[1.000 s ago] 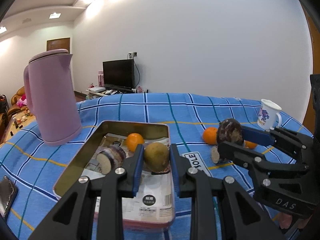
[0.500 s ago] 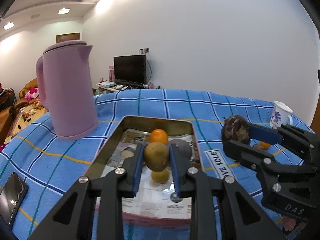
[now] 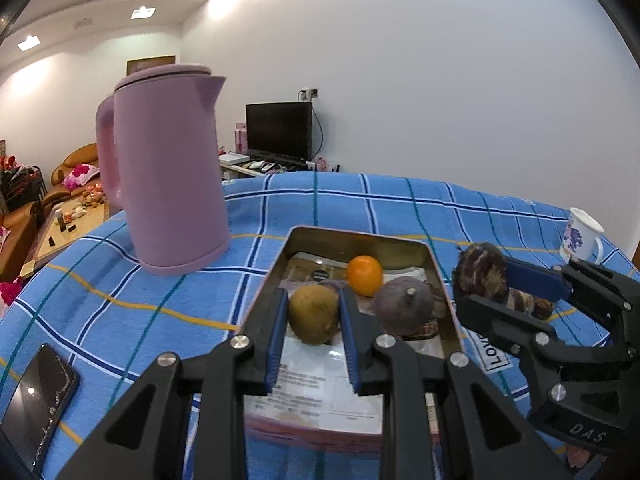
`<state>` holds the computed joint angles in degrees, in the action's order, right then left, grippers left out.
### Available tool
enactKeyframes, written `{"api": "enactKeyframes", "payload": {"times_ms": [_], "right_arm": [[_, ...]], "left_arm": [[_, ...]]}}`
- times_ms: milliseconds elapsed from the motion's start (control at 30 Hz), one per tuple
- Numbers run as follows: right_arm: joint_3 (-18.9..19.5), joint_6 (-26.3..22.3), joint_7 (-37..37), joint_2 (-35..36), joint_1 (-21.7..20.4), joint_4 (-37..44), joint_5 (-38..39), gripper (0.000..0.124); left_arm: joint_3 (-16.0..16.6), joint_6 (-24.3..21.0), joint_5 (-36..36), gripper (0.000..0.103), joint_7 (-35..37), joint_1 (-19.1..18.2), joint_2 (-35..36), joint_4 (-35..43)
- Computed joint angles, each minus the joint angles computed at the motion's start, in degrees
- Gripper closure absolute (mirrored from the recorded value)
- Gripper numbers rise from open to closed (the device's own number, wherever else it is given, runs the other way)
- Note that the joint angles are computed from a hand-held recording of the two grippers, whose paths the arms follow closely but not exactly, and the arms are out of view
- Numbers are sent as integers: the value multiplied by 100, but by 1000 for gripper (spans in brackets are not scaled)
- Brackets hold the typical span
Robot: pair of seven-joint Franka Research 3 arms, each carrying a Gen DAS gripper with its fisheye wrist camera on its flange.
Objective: Organize fruits
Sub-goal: 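Carry the dark brown fruit over the tin with the right tool while the left carries the pear, then open the right tool to drop the dark brown fruit into the tin while the left releases the pear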
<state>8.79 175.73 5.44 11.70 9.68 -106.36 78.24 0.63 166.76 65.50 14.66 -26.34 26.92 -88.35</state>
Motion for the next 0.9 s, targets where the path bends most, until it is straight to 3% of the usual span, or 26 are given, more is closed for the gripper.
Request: {"api": "enactKeyframes", "payload": {"times_ms": [167,500,733,900], "right_arm": [[3,-42,289,68,38,25,-331,77],[6,-227,1458,176,50,-79,-1693,77],[-94,-525,2377,236,35,-108,-2679,77],[-39,-765,2621,259,-77,-76,-2924,77]], "left_arm": [[-125,22,-390,76,363,164,57,-1],[-357,60,-1599,76,1543,367,211,32],[-343,-101,-2067,76,2113,284,285,118],[-283,-236,-2249,74,2306,196,316,176]]}}
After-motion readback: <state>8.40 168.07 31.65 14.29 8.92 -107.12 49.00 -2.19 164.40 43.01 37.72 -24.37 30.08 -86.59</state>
